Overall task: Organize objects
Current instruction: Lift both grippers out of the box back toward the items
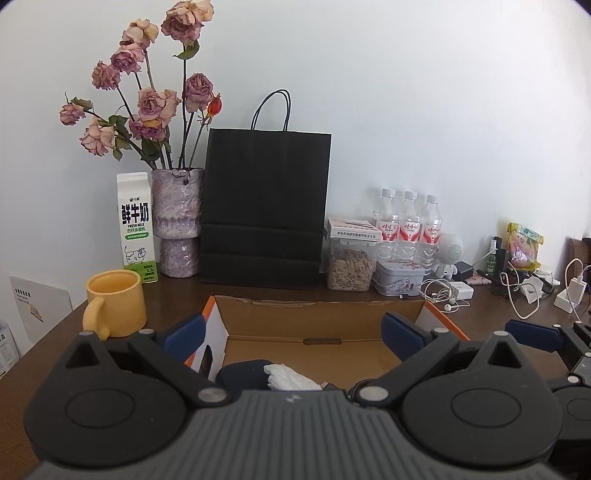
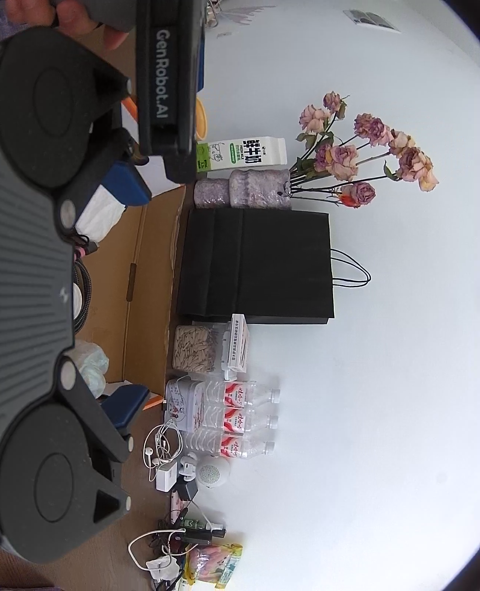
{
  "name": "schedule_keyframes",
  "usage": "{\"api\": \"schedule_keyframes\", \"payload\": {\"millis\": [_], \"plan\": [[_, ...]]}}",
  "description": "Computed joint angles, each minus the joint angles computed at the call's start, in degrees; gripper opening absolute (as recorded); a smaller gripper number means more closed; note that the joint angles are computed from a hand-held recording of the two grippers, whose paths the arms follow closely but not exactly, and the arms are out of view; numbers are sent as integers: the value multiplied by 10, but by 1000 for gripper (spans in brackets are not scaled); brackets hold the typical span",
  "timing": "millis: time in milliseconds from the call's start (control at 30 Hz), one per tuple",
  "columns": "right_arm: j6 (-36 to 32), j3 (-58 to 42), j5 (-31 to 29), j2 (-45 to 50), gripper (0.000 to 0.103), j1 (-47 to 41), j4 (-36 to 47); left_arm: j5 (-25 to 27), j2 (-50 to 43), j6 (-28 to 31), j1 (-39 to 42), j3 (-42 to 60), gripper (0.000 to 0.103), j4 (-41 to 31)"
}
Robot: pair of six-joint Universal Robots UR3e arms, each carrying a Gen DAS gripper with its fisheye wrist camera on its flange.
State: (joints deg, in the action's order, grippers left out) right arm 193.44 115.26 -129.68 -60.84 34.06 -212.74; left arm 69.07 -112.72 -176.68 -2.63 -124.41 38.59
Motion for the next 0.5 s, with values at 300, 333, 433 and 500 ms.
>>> {"api": "schedule_keyframes", "payload": {"millis": [300,333,433,500], "plan": [[41,52,-65,-32,103,68,16,-54,90,24,68,-125,103,30],[46,56,-74,-34,103,77,20,-63,100,29,79,-138,103,29],[66,68,-96,-40,103,102,32,-88,127,42,111,-178,103,30],[81,78,-107,-44,103,117,42,-106,145,55,134,-204,103,29]]}}
